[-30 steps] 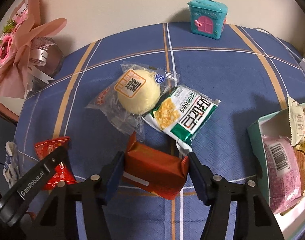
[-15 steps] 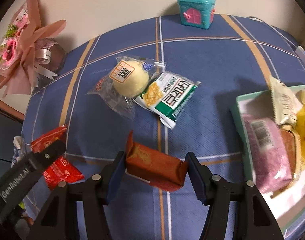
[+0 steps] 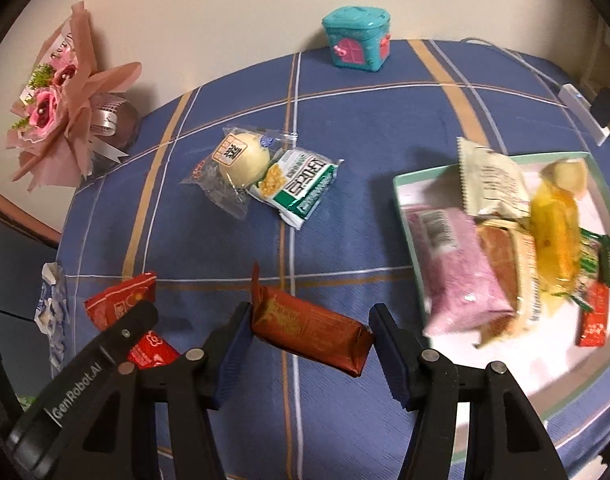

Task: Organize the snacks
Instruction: 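Carry the red packet and red box into the white tray, opening both tools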

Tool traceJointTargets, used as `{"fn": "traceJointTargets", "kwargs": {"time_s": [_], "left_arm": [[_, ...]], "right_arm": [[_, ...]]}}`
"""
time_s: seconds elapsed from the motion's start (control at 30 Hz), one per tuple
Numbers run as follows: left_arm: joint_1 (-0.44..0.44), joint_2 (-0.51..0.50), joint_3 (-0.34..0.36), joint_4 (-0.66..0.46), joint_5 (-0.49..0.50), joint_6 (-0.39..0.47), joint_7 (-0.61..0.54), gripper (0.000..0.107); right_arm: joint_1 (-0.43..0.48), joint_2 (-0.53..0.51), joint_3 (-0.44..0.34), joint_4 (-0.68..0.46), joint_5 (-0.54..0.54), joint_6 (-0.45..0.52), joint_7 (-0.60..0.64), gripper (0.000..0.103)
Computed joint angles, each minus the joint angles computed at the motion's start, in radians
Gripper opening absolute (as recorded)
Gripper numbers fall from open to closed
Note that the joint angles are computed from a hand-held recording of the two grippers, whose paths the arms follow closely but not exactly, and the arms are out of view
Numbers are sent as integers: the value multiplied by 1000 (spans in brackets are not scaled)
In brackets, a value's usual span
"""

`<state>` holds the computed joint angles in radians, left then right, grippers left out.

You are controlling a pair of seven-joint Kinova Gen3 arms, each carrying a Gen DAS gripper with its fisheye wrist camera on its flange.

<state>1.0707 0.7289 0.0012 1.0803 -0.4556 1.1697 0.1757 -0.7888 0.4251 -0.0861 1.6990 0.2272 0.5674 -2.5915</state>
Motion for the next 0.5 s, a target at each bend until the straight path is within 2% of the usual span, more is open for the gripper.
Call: {"fn": "traceJointTargets", "kwargs": {"time_s": [0.33, 0.5], "left_arm": [[65, 25, -7, -93, -45, 43, -1, 50], [87, 82, -3, -222, -46, 73, -83, 50]], "right_arm": [[-13, -148, 19, 146, 107, -17, -127, 62], [25, -226, -1, 229, 170, -22, -209, 62]]}}
